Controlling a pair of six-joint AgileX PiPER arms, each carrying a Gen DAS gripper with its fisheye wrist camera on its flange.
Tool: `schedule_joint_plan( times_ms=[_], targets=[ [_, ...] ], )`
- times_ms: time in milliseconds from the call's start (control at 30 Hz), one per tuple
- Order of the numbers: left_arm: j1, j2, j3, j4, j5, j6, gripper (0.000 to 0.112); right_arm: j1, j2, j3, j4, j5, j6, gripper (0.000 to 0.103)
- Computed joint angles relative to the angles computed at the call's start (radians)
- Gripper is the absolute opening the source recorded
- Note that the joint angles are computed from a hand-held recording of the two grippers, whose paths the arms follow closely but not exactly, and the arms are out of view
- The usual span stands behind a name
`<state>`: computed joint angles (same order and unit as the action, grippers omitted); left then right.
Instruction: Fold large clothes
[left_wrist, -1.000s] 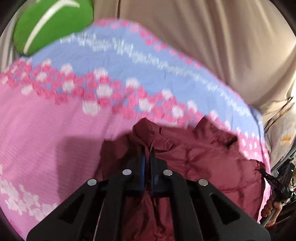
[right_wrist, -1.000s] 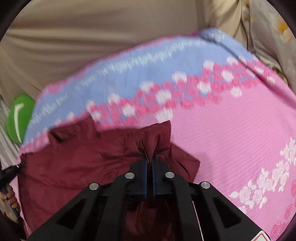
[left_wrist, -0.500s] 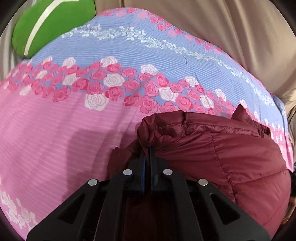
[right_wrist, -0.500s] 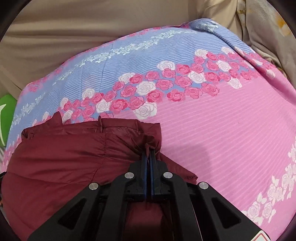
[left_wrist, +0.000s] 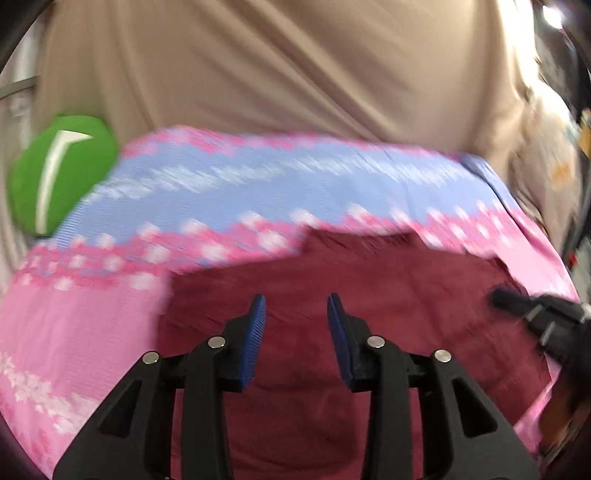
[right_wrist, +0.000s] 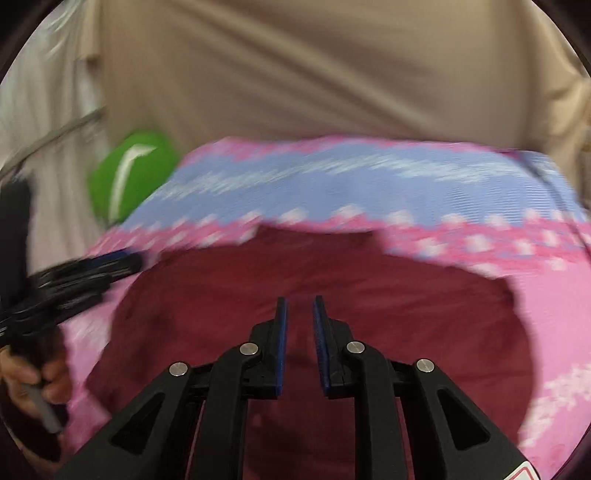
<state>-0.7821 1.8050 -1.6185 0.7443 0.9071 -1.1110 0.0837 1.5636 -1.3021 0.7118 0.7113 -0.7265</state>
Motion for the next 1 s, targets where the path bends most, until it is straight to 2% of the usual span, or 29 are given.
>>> schedule_joint_plan(
  times_ms=[100,233,367,800,900,933,1000],
  targets=[
    [-0.007,0.076,-0.037,-0.071,0.012,0.021,0.034,0.125,-0.034,0.113,-0.027,-0.057,-0.019,0.017],
    [0.007,0.11,0.006,-0.124,-0.019,-0.006,0.034,0.184,-0.025,0.198,-0.084,-0.117,0.007,0.015],
    [-0.005,0.104,0.048,-0.103,-0.025,-0.053,0.034,0.096,-0.005,0.232,-0.018,-0.116,-0.059,0.008],
    [-0.031,0.109,0.088,-0.051,-0.013,-0.104,0.034,-0.254,-0.002,0.277,0.076,-0.077,-0.139,0.001],
    [-0.029,0.075,0.149,-0.036,-0.038,-0.121,0.035,-0.338,-0.001,0.286,0.086,-0.064,-0.16,0.0],
    [-0.027,0.062,0.17,-0.034,-0.045,-0.126,0.035,-0.388,0.018,0.274,0.115,-0.025,-0.19,0.0],
    [-0.022,0.007,0.239,-0.036,-0.048,-0.144,0.035,-0.445,0.032,0.269,0.124,-0.009,-0.189,0.0]
  ],
)
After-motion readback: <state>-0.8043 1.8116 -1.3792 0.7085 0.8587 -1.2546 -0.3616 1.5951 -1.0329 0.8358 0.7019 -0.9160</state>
